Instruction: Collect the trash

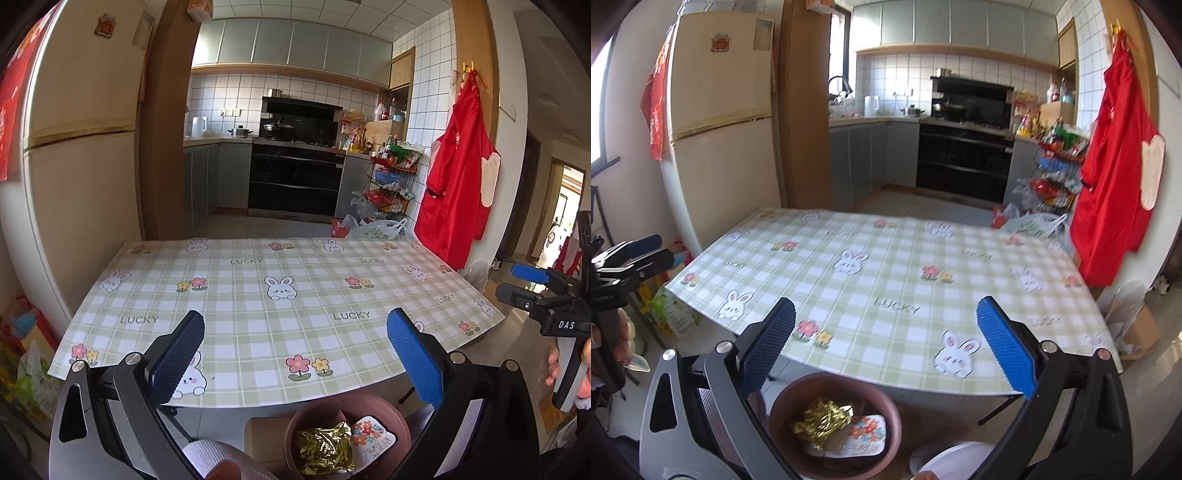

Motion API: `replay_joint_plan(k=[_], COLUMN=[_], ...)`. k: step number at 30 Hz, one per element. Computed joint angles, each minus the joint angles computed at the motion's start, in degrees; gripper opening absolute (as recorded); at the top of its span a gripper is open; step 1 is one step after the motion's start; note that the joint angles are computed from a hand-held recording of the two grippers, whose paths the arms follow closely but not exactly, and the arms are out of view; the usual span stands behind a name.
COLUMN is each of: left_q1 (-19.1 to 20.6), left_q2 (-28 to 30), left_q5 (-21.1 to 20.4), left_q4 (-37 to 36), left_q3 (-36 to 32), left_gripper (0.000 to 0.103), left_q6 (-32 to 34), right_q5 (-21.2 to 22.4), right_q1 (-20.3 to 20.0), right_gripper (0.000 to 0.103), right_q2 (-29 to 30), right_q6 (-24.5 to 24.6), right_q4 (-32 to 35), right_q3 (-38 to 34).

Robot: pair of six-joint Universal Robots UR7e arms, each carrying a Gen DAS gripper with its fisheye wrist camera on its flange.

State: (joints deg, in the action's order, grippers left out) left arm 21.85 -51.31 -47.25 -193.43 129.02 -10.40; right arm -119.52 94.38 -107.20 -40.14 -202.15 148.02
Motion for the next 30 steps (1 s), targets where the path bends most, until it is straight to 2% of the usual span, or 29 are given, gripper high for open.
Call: replay_joint_plan(k=[4,12,19,30], left_q1=[-0.48,-2.34,-3.44,-3.6], left_q2=[0.29,2.54,3.92,4.09], left_q5=[-0.1,0.29,0.18,0.01], left_q4=[0.63,-0.17,0.04,1.87], left_q3=[-3.01,-8.45,-10.97,-11.69], left_gripper=[0.097,0.097,0.097,0.097], left_q6=[3.09,9.77,11.95,10.49], right_q5=[-3.13,-6.16,-5.55,-5.32], right_q1=[2.5,5.02,4.63,4.29], right_gripper=[0.097,0.097,0.097,0.097], right_q2=[0.4,0.55,-0.9,-0.91], right_q6=[-1.54,-2.58,-0.32,0.89], right_q4=[-2.5,-4.92,-3.16,-2.68], right_q3=[-2.23,-4.83,-4.89,-4.95])
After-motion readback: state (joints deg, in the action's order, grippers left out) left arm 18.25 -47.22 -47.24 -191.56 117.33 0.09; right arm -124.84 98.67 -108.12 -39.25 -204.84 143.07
